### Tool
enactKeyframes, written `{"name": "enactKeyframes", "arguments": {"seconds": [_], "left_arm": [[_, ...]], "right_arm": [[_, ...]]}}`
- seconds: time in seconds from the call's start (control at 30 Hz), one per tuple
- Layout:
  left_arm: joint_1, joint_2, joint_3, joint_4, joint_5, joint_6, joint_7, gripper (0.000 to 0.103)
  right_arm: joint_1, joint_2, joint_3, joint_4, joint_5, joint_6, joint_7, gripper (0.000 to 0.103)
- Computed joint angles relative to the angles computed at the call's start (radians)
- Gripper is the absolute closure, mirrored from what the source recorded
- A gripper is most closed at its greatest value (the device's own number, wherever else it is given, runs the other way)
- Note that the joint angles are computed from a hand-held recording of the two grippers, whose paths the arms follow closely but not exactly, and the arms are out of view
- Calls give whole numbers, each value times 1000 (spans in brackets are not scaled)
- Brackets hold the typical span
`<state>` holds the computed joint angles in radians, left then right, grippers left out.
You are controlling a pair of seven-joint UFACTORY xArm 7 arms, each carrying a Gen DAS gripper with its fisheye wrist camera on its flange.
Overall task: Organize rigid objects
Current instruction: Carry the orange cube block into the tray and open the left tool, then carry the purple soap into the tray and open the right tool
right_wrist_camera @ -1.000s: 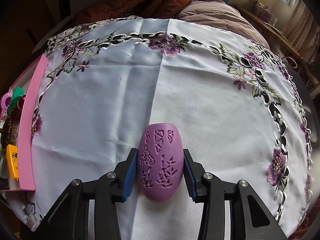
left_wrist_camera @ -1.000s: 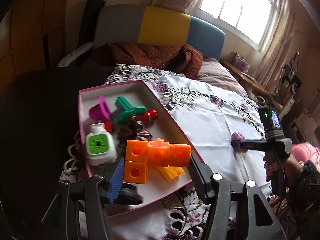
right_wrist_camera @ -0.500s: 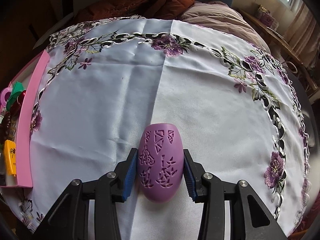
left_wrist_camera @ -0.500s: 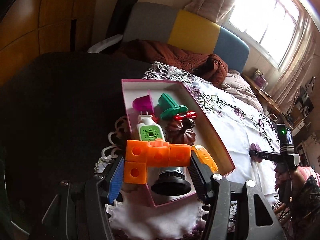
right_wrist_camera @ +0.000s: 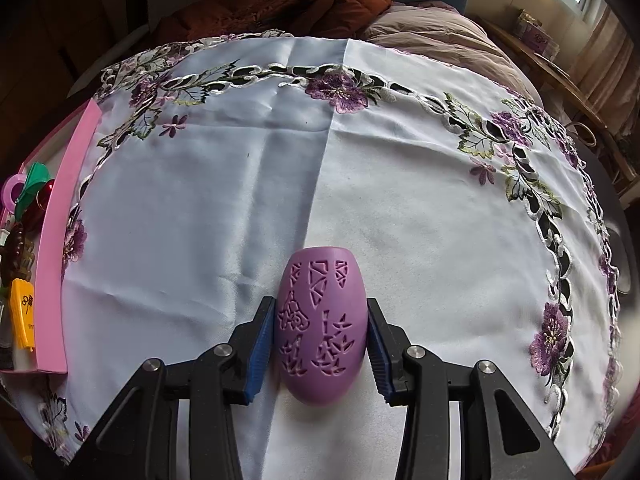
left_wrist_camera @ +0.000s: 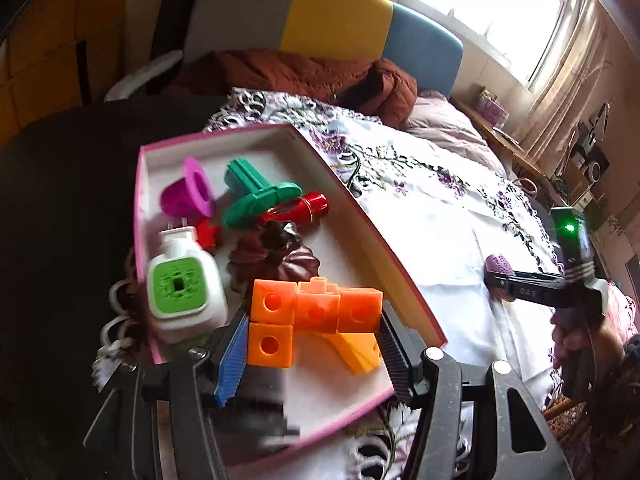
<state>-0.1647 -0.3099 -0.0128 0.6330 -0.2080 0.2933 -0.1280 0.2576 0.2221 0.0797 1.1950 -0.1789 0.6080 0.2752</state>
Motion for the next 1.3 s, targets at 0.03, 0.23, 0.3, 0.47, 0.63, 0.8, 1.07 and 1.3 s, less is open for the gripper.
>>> {"name": "enactKeyframes", "arguments": {"seconds": [0.03,0.23,0.3,0.47,0.63,0.8,1.07,1.3], "left_arm": [[5,19,-2,13,6,3,-4,43],[44,129,-17,86,64,3,-30,42],[26,141,3,94,9,0,21,42],[37,121,-3,88,-14,13,27,41],[62,70,-25,43,46,10,-35,41],[126,-17,-92,-15,204,2,-169,41],[186,-161,-138,-86,343,-4,-299,41],[193,-211,-134,-101,366,28,-334,41]], "right_arm": [[0,0,0,0,0,0,0,59],[0,0,0,0,1,0,0,59],[0,0,-1,0,0,0,-1,59],[0,0,-1,0,1,0,0,59],[2,-1,-2,-2,-7,-2,1,59],[3,-2,-2,-4,-15,-4,3,59],[7,-5,-4,-9,-34,-9,8,60],[12,-8,-6,-13,-57,-13,19,60]]}}
